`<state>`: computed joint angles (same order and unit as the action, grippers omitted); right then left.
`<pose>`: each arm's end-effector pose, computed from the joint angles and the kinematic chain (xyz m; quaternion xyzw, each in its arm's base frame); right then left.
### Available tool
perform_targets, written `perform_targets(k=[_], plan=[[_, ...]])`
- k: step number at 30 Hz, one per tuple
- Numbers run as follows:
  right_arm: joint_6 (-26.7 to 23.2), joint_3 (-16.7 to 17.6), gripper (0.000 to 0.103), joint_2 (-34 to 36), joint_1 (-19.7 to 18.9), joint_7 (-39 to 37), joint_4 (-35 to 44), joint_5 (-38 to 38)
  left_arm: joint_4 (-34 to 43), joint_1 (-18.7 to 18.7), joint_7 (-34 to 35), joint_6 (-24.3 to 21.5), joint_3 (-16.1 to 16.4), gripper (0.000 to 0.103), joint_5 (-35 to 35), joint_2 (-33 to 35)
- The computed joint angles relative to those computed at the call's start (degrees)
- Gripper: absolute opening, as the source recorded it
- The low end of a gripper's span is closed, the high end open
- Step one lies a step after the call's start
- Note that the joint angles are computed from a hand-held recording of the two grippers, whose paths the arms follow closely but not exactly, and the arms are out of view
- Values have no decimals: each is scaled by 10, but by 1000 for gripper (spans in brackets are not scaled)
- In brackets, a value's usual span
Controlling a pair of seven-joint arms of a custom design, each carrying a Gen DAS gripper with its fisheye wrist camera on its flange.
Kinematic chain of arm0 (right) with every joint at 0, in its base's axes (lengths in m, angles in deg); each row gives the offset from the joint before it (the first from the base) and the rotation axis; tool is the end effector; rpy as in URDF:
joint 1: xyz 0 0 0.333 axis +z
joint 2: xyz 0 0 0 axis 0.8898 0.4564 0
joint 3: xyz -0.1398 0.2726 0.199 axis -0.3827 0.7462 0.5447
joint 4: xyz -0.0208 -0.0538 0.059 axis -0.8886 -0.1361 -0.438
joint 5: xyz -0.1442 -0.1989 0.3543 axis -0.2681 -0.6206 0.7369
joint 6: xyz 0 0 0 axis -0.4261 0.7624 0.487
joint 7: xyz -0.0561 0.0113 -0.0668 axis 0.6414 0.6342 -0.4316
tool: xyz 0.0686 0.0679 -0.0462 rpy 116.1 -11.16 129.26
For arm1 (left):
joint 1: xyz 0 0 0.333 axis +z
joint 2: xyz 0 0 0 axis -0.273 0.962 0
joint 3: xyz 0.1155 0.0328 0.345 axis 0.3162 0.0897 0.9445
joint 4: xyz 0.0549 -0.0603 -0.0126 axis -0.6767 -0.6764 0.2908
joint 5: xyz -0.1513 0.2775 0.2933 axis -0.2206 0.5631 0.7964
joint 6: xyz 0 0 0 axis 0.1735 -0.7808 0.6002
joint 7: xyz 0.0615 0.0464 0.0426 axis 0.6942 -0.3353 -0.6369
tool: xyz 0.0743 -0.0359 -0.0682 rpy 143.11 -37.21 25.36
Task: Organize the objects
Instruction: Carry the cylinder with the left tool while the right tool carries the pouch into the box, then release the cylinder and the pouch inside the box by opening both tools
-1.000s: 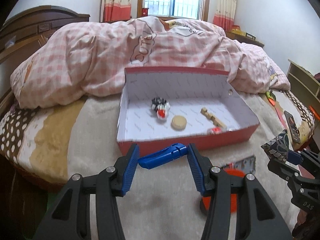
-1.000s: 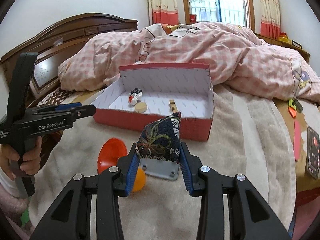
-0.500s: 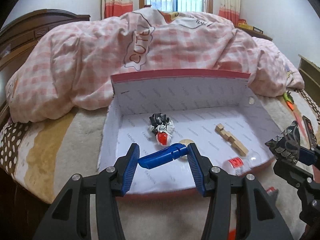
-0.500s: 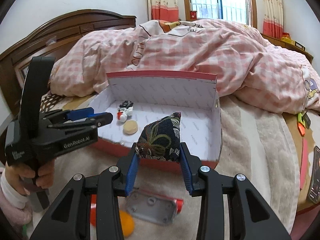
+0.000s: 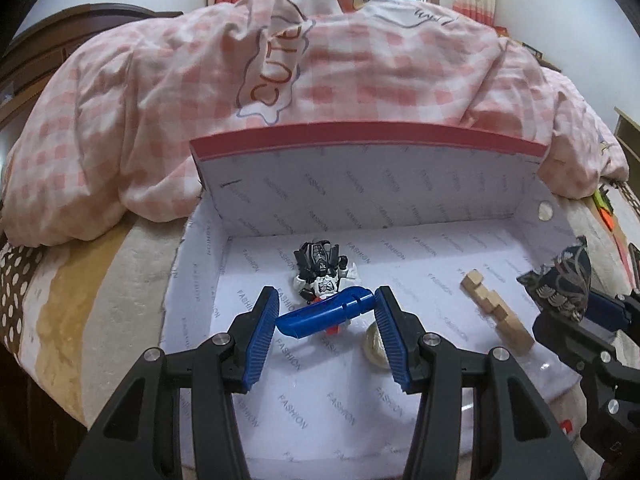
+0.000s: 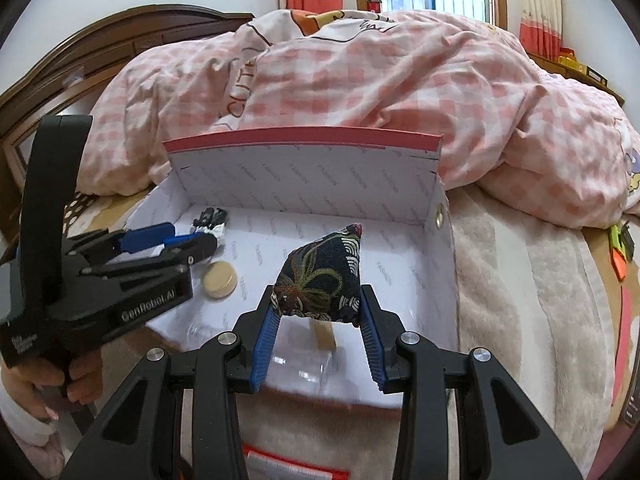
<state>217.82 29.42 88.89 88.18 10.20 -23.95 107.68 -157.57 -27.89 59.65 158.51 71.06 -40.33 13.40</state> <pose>0.6695 0.2500 0.2950 -0.7139 0.5812 -0.2143 0.3264 0.6958 -0.0758 0.2671 -0.6373 0.6776 -0.2658 0.2534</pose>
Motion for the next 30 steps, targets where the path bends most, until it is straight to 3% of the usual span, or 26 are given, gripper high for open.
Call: perform_targets(k=[3,6,9,10,12,16,19,24,30], plan=[[-20,-40,40,17,33,4,27,5,8,-12,0,-5,12,49,-4,7],[-41,-45,40,30,33,14,49,0,22,-9,-6,-21,10,49,-5,15],[-59,-59,40,42,39,30,67,-9,46,36,-10,-59,-37,49,8,26],[-61,-62,40,44,41,35,70,-13,47,36,-16,-54,-36,49,12,29],[-68,-66,40,49,43,43,78,-23,47,21,-28,-47,-18,49,19,31],[-81,-67,40,58,42,59,90,-39,47,21,-41,-43,-16,49,28,32],[-94,-66,40,63,41,69,98,-53,46,4,-53,-41,2,55,28,33],[-89,-81,53,68,56,79,96,-77,43,-10,-63,-31,18,58,30,36],[-85,-87,55,69,62,85,94,-84,40,-11,-63,-29,19,59,29,34]])
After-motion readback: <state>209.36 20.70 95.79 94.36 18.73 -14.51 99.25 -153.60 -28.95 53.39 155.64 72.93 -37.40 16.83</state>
